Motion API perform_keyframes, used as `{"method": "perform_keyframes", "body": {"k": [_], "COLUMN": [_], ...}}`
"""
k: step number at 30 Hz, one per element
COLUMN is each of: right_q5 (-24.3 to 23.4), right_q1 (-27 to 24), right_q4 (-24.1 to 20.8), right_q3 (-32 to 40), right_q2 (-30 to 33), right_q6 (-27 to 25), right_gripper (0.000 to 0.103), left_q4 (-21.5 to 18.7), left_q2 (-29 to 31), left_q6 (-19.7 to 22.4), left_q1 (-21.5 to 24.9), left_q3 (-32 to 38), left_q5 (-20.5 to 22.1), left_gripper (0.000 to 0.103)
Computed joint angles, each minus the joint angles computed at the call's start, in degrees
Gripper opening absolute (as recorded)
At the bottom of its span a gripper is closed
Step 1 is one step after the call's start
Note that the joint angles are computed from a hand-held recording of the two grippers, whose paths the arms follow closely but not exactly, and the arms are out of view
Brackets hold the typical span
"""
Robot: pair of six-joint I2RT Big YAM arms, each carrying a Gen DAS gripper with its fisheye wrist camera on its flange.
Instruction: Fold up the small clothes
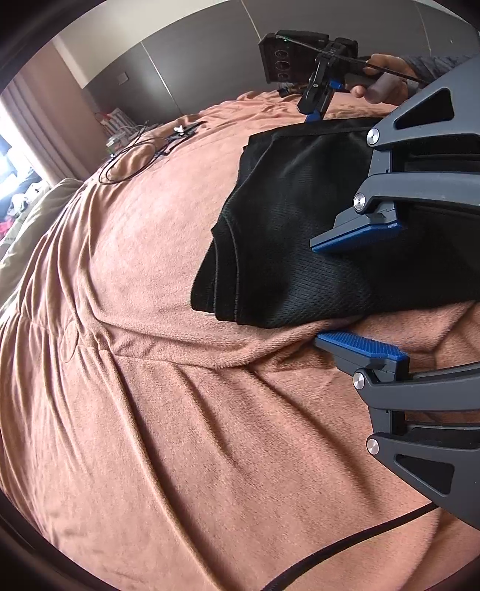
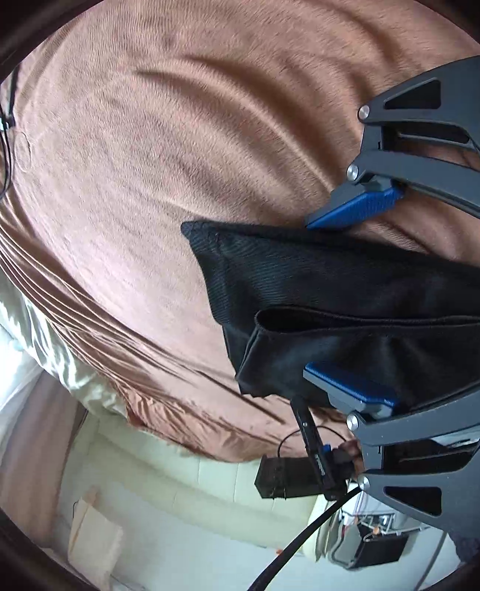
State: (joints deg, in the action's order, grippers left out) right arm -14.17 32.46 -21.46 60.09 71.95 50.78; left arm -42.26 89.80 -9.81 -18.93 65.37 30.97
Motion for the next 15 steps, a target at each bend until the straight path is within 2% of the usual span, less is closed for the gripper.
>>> {"method": "perform_keyframes", "body": {"k": [4,7,8,9,13,14,15], "right_q5": [-2.9,-5.0,-5.7,-5.9,-4.4,-3.2,-1.5], "right_q1": [-1.8,-2.7,-2.9,-2.9,-2.1,-1.7,-1.0], "right_q4": [2.9,3.7,3.2,1.6,-3.4,-4.9,-6.5], "right_q3": [-0.2,-0.1,0.4,1.1,5.9,6.6,7.7], "right_q2": [1.1,1.9,2.7,3.4,6.5,6.6,7.2], "right_q6": [-1.6,-2.8,-3.3,-4.3,-8.2,-8.9,-9.4], "right_gripper": [0.062,0.046,0.039,0.036,0.034,0.026,0.016], "left_q4": [0.6,1.7,2.2,2.6,3.3,3.4,3.7], "left_q2": [1.3,2.0,2.2,2.5,3.1,3.2,3.2], "left_q6": [-0.2,-0.8,-1.0,-1.2,-1.1,-1.0,-1.0], "left_q1": [-0.3,-0.1,-0.2,-0.2,-0.4,-0.6,-0.7], "left_q3": [1.3,1.7,1.9,2.0,2.7,2.8,2.8], "left_q5": [-0.1,-0.2,-0.4,-0.6,-1.2,-1.5,-2.1], "left_gripper": [0.046,0.045,0.044,0.043,0.043,0.04,0.032]}}
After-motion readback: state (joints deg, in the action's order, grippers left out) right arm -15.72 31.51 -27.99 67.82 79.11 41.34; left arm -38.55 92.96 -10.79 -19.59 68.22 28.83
